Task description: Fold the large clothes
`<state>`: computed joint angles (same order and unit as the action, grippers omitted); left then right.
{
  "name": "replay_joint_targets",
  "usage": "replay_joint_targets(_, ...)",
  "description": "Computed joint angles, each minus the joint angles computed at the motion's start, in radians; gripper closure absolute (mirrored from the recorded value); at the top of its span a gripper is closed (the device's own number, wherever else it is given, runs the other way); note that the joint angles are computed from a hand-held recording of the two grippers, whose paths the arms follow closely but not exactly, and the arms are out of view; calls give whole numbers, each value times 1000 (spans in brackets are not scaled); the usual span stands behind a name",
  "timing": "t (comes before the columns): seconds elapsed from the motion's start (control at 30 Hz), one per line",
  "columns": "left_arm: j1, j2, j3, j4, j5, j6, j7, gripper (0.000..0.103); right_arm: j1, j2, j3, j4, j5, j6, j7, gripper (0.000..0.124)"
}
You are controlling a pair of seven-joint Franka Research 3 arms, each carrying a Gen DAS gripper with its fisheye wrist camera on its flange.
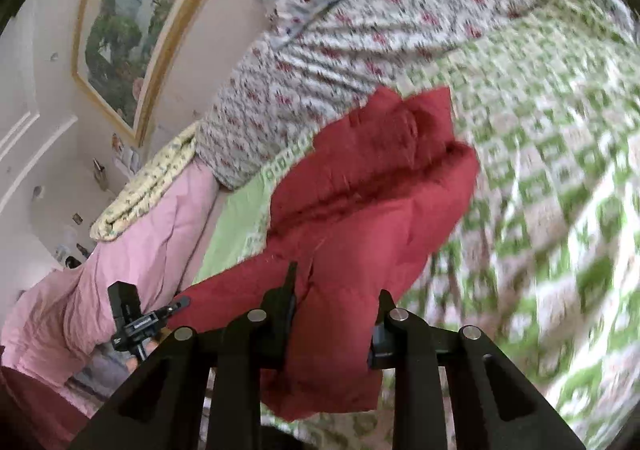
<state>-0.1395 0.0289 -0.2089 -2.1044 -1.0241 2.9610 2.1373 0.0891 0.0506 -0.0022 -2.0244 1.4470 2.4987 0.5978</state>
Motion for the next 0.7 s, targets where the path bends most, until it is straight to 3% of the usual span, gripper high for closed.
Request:
replay_joint_targets(0.17,20,67,-2,88,139,45,-111,88,13,53,18,96,13,100,-27,100)
replay_joint_targets(0.4,25,188,30,250,470,55,-388,88,-4,194,52,298,-40,164,25,100)
replay_joint_targets(0.57,29,334,66,464,630,-20,-559,88,-24,343,86,501,-156,194,146,100)
replay_joint_targets(0.7,66,472,40,670,698,-107,-625,87,-25,493,92,701,-289,203,300,100)
